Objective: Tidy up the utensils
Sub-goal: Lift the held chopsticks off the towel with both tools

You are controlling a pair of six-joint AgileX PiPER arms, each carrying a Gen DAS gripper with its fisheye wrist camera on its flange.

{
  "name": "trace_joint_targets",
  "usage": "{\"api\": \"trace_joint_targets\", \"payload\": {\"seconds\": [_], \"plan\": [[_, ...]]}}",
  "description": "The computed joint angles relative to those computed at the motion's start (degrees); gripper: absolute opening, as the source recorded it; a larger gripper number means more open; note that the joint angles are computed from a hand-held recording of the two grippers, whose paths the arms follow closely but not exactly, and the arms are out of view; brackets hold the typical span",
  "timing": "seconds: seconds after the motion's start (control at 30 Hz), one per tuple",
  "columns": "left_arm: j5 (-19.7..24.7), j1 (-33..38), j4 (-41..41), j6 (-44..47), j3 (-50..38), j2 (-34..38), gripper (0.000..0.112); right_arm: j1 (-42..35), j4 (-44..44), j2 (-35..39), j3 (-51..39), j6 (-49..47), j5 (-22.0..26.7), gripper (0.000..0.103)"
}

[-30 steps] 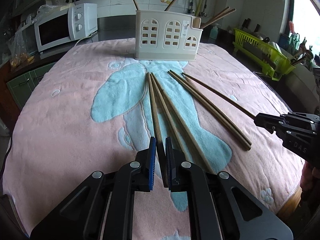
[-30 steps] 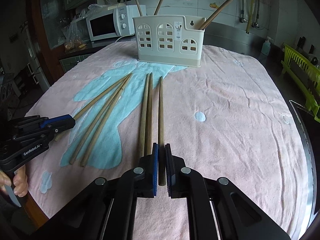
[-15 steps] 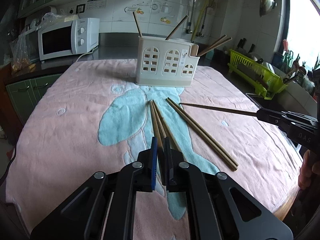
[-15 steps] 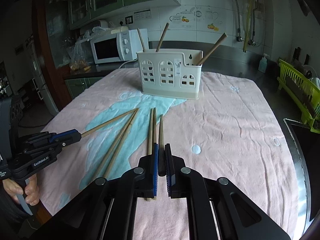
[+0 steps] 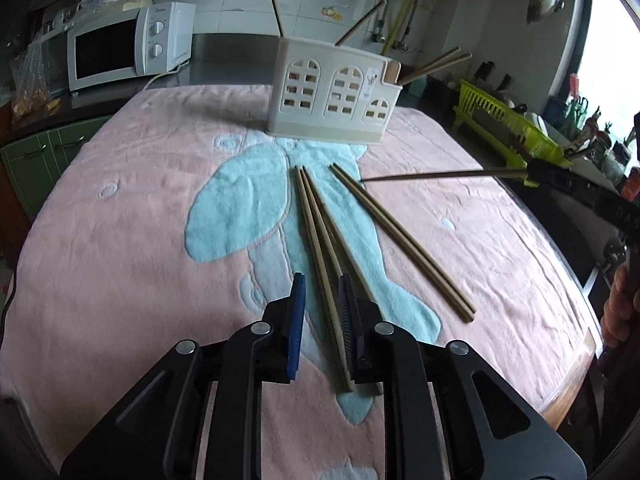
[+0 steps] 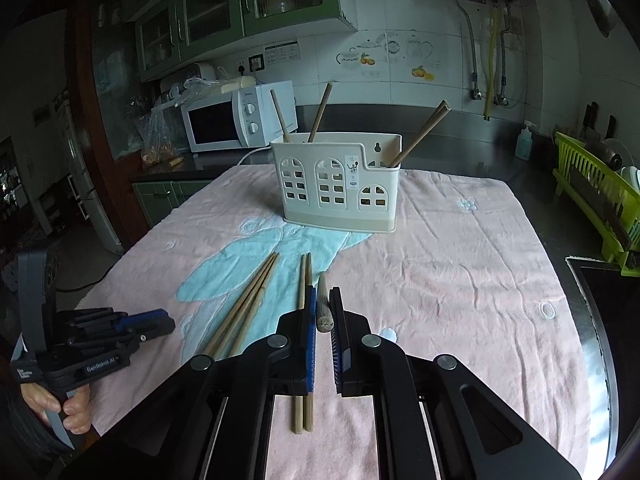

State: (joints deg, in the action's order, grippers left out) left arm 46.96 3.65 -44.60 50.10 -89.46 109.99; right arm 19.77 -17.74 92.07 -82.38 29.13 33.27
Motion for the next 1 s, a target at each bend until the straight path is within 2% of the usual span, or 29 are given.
{"api": "trace_joint_targets", "payload": {"seconds": [0.2, 0.27, 0.4, 0.6, 0.77, 1.0], "plan": [[-1.8, -2.9, 5.0, -2.4, 2.1, 1.1, 0.019, 0.0, 0.5, -0.1, 0.0, -0.7, 0.0, 0.007], [-4.4, -4.1, 7.8, -3.8, 3.3, 0.7, 0.019, 0.0, 0.6, -0.2, 0.2, -0.7, 0.0, 0.007], [-6.5, -5.2, 10.4, -4.9, 4.3, 0.2, 0.018, 0.2, 0.4, -0.2, 0.1, -0.5, 0.1, 0.007], [-11.1, -9.5, 21.5, -15.0, 5.4, -1.3, 0.012, 0.3, 0.0, 0.1, -0.2, -0.1, -0.3, 0.007], [-9.4, -8.9, 21.5, -15.5, 4.0, -1.0, 0.007, 0.0, 0.4, 0.2, -0.7, -0.6, -0.3, 0.007], [-5.7, -5.0, 14.1, -9.5, -0.8, -1.4, 0.007, -0.2, 0.3, 0.4, -2.8, -1.6, 0.6, 0.007]]}}
